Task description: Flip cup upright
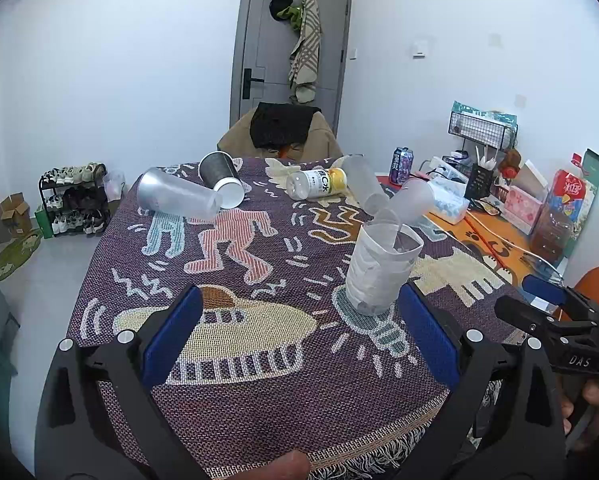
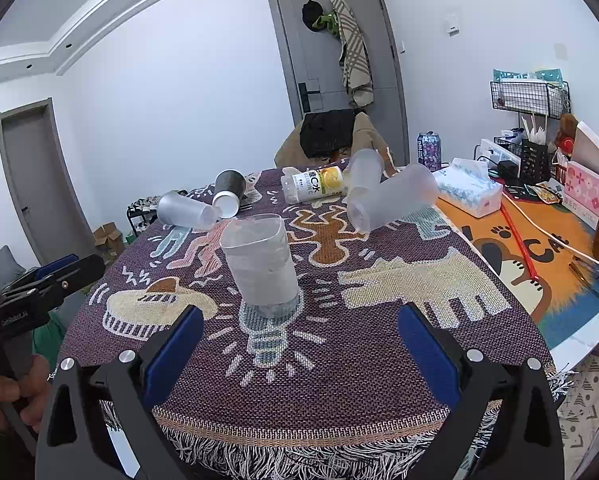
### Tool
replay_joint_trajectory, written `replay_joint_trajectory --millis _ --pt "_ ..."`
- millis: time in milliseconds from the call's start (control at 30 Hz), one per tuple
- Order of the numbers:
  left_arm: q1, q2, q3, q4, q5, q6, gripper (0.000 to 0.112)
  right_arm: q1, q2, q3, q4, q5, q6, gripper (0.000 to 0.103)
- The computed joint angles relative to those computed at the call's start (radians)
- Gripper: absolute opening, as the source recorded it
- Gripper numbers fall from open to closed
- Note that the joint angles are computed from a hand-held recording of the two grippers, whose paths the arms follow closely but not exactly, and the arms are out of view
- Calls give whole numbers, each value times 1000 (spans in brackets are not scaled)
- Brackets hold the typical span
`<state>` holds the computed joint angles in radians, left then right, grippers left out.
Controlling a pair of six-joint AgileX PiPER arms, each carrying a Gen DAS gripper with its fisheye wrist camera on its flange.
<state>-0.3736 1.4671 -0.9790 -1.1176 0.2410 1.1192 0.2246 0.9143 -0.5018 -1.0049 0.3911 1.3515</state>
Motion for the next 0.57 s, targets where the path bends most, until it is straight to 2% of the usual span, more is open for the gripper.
replay_joint_trajectory --millis 133,200,267,367,567 --pt "-14 -5 17 -27 -53 23 97 -1 7 3 -8 -5 11 96" --pt "-30 -1 16 59 -89 -61 97 -4 9 6 -11 -11 15 96" --pt "-29 4 10 85 -81 -87 97 -13 13 7 -3 -22 7 96" --pt "-24 4 15 20 -73 -22 97 -29 21 9 14 -41 -11 96" --pt "18 37 9 -85 -25 77 97 -116 113 -14 197 -164 -198 96"
